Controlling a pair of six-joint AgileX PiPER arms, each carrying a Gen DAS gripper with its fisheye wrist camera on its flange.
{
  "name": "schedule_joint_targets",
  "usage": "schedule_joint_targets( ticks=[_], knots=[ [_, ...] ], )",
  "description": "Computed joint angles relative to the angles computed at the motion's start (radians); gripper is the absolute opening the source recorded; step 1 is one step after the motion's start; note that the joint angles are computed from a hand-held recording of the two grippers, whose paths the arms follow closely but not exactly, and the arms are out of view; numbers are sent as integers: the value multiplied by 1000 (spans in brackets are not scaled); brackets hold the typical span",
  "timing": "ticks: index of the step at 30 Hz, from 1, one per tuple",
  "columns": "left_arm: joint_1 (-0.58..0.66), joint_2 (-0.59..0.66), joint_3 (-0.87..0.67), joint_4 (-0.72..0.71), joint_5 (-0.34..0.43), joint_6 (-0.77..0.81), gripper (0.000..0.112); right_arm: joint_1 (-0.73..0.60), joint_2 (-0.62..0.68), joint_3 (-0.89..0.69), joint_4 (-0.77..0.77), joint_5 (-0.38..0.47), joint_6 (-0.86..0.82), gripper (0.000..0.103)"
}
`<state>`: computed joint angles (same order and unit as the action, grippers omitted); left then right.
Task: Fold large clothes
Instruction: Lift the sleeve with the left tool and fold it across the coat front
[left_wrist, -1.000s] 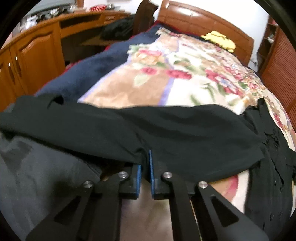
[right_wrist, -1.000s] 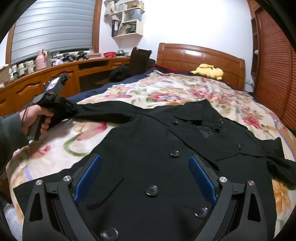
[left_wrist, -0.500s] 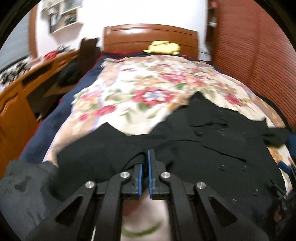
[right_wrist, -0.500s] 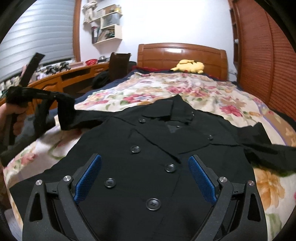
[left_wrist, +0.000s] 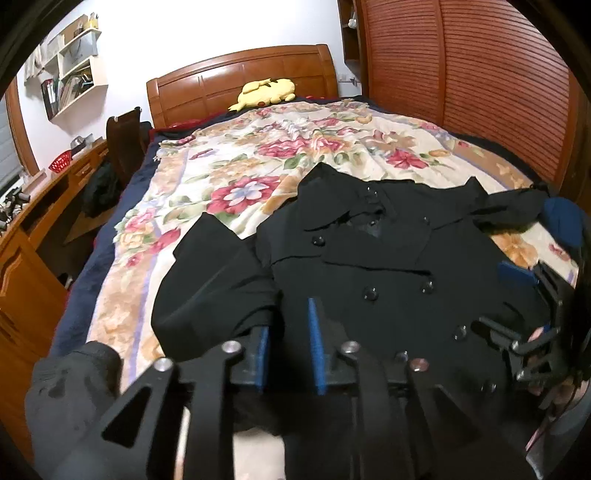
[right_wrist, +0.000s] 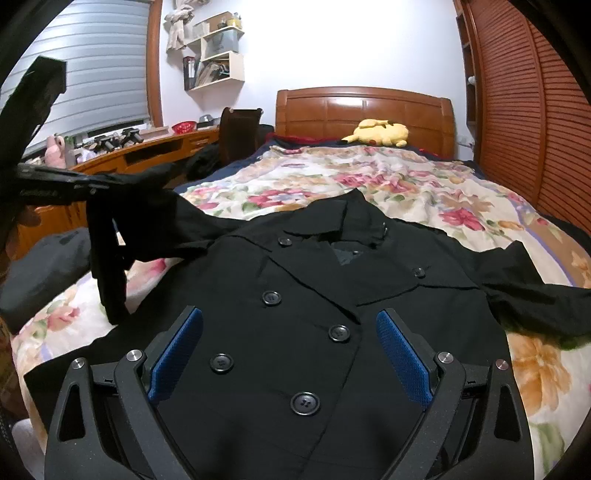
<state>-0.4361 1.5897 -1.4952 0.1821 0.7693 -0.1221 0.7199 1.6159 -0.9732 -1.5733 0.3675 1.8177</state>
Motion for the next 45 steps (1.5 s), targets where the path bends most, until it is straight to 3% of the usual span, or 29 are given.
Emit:
schedule_joint_targets(
  ticks=[12,16,30,33,39,45],
  knots=[
    [37,-218,185,-106,-8,110,37,21,19,-24,31,14,-38,97],
    [-1,-287,264,-102,-9,112,40,35,28,-33,42,25,-52,97],
    [-105,-417,557,-50,-105,-54,48,88,-8,-9,53,76,-64,97],
    [-70,-477,592,-54,-105,-60,50,113,-16,-3,61,94,-75,97],
    [127,-534,674,-179,-142,100,53,155,-14,-6,80,124,-98,97],
    [350,-478,753,-388,-201,348,53,175,-2,-18,89,137,-109,97]
  ],
)
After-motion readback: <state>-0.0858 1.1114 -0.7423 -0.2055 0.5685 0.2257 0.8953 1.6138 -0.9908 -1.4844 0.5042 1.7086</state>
